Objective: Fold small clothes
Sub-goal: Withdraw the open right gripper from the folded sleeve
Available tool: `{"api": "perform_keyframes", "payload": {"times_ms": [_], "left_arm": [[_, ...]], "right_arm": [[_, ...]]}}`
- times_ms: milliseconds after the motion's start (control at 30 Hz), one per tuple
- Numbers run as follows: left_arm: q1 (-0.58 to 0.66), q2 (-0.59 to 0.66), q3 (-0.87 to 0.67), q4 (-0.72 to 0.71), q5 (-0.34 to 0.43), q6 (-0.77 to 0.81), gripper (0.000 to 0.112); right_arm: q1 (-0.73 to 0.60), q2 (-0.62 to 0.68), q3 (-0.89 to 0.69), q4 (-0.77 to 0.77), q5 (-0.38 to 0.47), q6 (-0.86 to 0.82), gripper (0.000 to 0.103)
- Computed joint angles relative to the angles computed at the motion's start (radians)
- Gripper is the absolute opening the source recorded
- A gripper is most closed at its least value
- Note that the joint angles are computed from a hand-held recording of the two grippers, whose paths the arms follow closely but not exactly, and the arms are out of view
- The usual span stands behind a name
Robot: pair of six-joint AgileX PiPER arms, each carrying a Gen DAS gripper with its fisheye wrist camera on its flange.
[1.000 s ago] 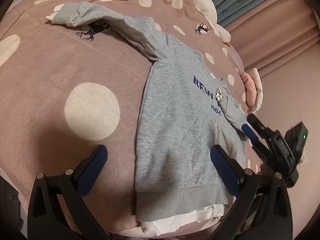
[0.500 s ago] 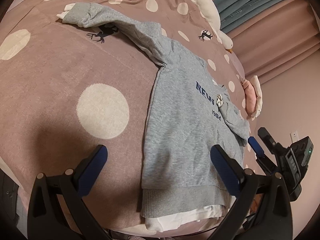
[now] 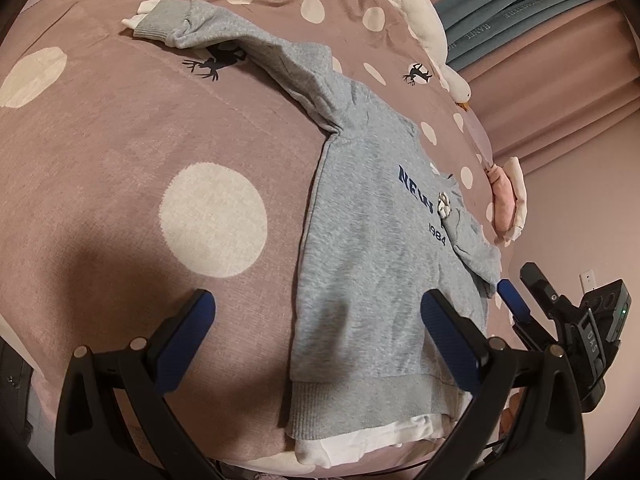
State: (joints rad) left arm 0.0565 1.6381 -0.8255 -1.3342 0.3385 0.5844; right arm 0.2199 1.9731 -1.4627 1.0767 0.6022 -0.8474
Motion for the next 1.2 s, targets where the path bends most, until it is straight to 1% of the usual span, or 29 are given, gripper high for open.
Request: {"api": "perform_keyframes", "payload": {"times_ms": [233, 433, 533, 633, 1200], "left_arm": [[0.003, 0.007, -0.020, 0.029, -0.010, -0.014, 0.103], [0.036, 0.021, -0.057, 0.014, -0.014, 0.015, 0.103], [0.050, 0.030, -0.083, 0.052, -0.016, -0.011, 0.103], [0.060, 0.034, -0.096, 0.057, -0.023, -0.011, 0.103], [0.104, 0.084, -0.142, 0.059, 0.007, -0.008, 0.103]], "right_arm": [[0.011, -0.021, 0.011, 0.017, -0.005, -0.024, 0.068], [0.018, -0.025, 0.008, 0.020, -0.004, -0.024, 0.068], [0.024, -0.023, 0.004, 0.008, -0.006, -0.011, 0.069], [0.029, -0.022, 0.002, 0.006, -0.009, -0.006, 0.069], [0.045, -0.009, -0.006, -0.010, -0.014, 0.015, 0.069]]}}
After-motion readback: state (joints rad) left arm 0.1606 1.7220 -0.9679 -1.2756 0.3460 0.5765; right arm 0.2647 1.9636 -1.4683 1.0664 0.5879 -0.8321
